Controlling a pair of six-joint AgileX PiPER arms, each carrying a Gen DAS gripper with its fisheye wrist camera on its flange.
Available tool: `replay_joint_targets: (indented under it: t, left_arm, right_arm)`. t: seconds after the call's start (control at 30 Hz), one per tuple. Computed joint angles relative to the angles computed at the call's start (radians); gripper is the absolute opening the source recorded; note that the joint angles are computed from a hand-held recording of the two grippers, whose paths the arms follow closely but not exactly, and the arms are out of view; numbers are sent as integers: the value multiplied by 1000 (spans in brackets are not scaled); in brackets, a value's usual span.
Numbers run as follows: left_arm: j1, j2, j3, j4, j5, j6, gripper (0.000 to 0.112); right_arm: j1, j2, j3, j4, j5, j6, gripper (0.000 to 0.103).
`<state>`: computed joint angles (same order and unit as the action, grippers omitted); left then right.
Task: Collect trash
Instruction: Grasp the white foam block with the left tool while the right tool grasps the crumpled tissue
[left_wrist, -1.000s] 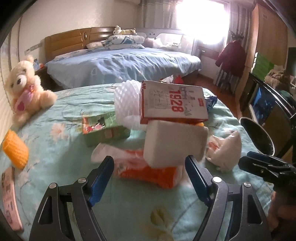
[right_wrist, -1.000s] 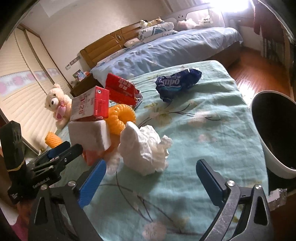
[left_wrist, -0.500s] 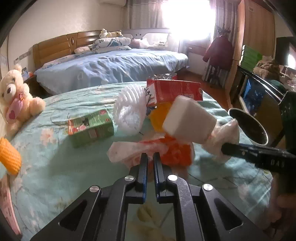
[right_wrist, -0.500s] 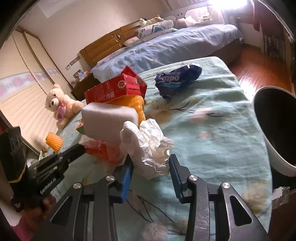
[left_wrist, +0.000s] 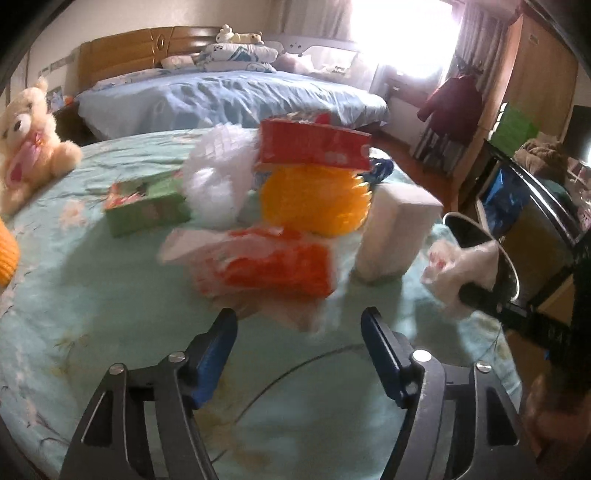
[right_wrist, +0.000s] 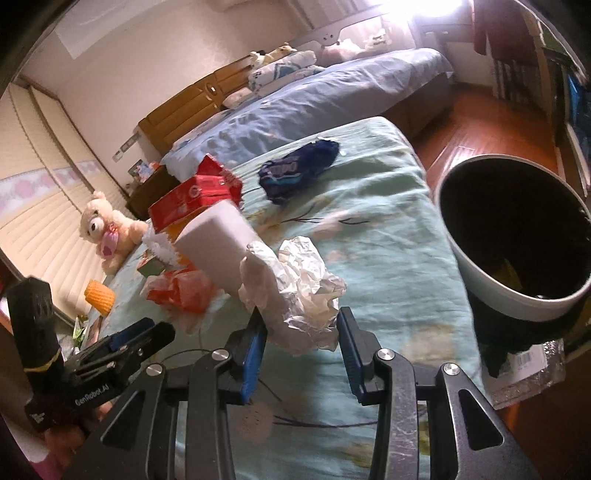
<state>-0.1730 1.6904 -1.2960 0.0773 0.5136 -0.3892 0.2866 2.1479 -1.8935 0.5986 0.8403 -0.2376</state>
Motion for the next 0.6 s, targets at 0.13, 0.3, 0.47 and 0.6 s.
replay_joint_targets:
  t: [0.13,0.3,0.47,0.6]
  left_arm:
    - [-44,99,-111,186,59,-197,72]
    - [-42,144,-146,233,106,-240,61]
    - [-41,66,-23,368,109,-325,60]
    - [-34,-8,46,189,21,-141,61]
  right_arm:
    - [-14,-10,18,3,-13,1,39]
    - [-22,-15,25,11,-15,-11,39]
    - [-32,-24,43,34,-29,-38,39]
    - [-51,-40,69,45,-40,-62,39]
